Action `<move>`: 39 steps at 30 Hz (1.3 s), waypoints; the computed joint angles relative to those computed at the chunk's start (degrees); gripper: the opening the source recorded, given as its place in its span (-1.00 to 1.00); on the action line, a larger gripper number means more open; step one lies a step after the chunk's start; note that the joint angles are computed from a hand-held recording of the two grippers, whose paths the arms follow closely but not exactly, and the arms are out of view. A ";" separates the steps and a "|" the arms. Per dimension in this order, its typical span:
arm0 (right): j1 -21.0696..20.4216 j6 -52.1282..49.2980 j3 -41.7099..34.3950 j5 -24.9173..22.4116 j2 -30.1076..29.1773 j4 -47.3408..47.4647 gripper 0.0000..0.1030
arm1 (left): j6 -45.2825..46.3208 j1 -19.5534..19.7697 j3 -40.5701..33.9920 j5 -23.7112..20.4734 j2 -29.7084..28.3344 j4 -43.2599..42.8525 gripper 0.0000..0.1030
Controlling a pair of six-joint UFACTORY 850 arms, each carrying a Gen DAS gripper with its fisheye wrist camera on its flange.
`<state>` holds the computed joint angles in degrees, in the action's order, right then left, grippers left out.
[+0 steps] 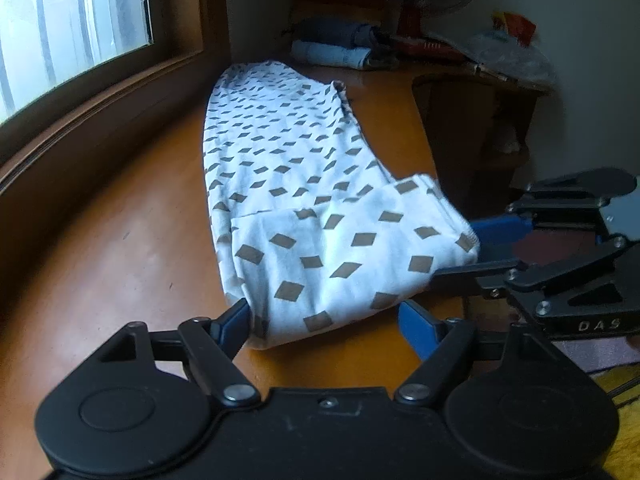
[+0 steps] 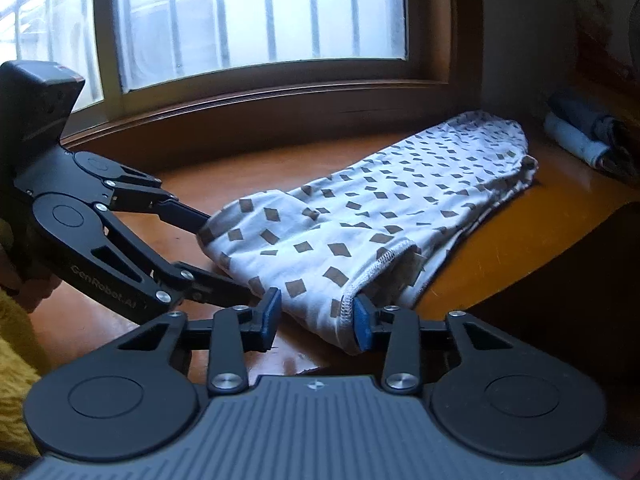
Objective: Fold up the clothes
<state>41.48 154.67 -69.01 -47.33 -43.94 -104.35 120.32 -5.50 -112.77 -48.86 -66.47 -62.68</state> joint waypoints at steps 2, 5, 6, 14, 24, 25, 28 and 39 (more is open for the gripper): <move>0.06 -0.30 0.29 0.07 0.01 0.29 -0.18 | 2.05 -0.28 1.04 3.75 0.34 -1.01 0.50; 0.05 2.03 1.49 0.20 0.19 -0.17 -0.13 | -0.45 -0.15 -1.49 4.82 -1.23 -0.06 0.52; 0.05 2.57 1.80 0.42 0.23 -0.39 -0.10 | -3.01 -0.09 -3.36 4.11 -2.29 1.14 0.53; -0.29 0.82 -0.18 -0.57 -2.25 -0.02 -0.06 | -8.57 -0.27 -10.72 -2.67 -6.45 4.18 0.18; -0.45 7.66 1.72 -0.64 0.10 -2.53 -0.27 | -6.23 0.60 -6.73 -4.70 -3.48 0.46 0.09; -0.40 8.11 1.81 -0.91 0.32 -2.57 -0.27 | -5.80 0.57 -6.46 -4.85 -3.27 -0.11 0.09; -0.42 8.89 1.99 -1.67 0.87 -2.67 -0.27 | -6.58 0.48 -7.76 -5.87 -3.87 -0.76 0.09; -5.10 17.87 7.22 -2.48 5.10 -15.11 -0.27 | -11.11 -0.93 -8.83 -4.22 -3.23 -4.12 0.12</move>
<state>36.37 172.53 -61.79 -49.82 -38.85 -119.46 109.21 -6.43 -121.60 -53.09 -69.70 -66.81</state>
